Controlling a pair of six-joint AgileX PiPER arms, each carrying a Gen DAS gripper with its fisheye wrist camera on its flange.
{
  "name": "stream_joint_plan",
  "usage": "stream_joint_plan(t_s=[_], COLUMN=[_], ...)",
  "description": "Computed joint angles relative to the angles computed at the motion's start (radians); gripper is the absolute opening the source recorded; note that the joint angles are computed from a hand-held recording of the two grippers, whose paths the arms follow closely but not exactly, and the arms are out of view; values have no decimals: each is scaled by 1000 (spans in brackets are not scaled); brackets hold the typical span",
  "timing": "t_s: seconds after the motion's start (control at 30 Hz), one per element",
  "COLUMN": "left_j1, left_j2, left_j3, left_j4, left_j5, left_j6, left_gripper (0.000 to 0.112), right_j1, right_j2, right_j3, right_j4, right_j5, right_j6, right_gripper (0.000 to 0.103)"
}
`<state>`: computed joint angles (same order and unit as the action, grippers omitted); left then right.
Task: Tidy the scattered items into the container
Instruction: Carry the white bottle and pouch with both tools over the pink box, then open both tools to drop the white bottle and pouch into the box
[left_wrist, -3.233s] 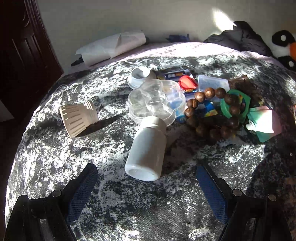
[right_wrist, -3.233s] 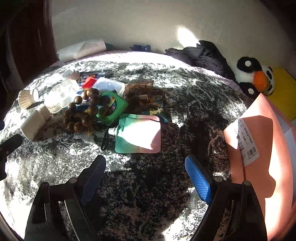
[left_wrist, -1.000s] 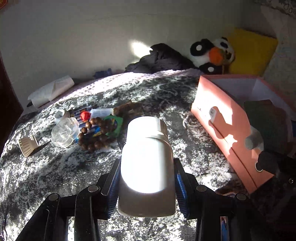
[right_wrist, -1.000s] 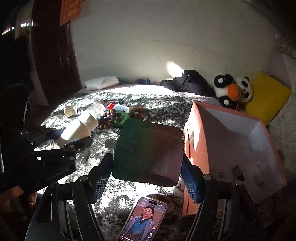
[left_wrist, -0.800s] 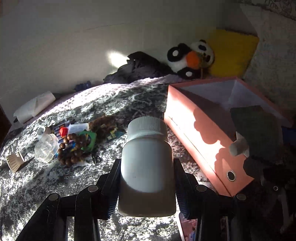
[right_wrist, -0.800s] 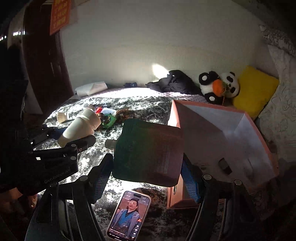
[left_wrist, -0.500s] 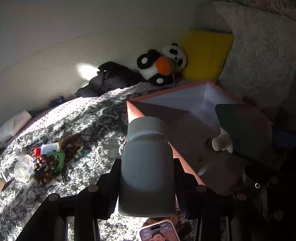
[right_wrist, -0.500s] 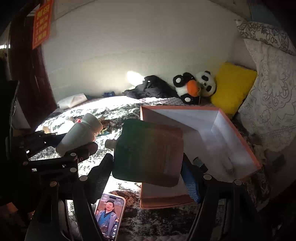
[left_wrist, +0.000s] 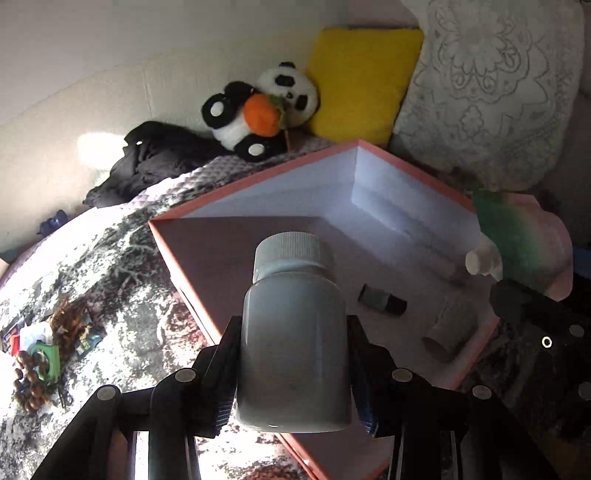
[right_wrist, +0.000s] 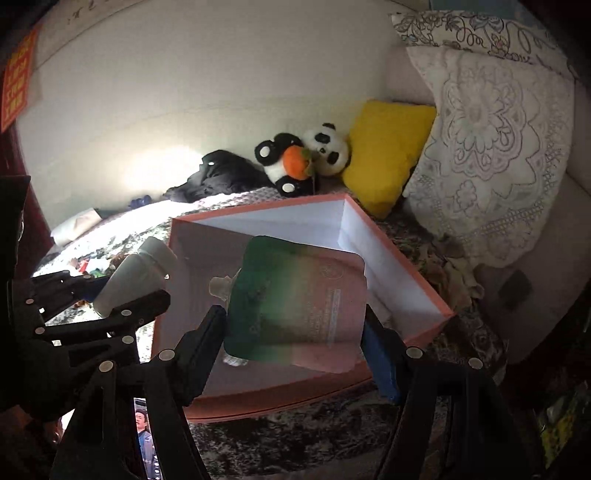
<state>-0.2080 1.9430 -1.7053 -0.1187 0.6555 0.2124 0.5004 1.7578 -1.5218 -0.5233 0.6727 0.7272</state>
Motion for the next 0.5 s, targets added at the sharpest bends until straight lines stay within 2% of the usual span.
stream_joint_plan(t_s=[0.23, 0.27, 0.3, 0.4, 0.5], left_j1=[-21, -19, -18, -26, -4], left_j2=[172, 201, 221, 251, 264], left_j3=[-225, -269, -302, -344, -366], left_j4=[-7, -19, -27, 35, -5], left_j5=[101, 130, 148, 151, 164], left_j6=[-13, -10, -10, -69, -51], left_gripper=[46, 54, 68, 78, 86], right_j1=[-110, -120, -131, -146, -142], right_j2=[131, 156, 184, 248, 282], right_j3=[-131, -159, -195, -270, -320], right_j4=[96, 105, 123, 127, 67], right_j5=[9, 18, 34, 63, 90], right_j6=[-96, -94, -111, -133, -86], right_gripper=[74, 75, 75, 79, 88])
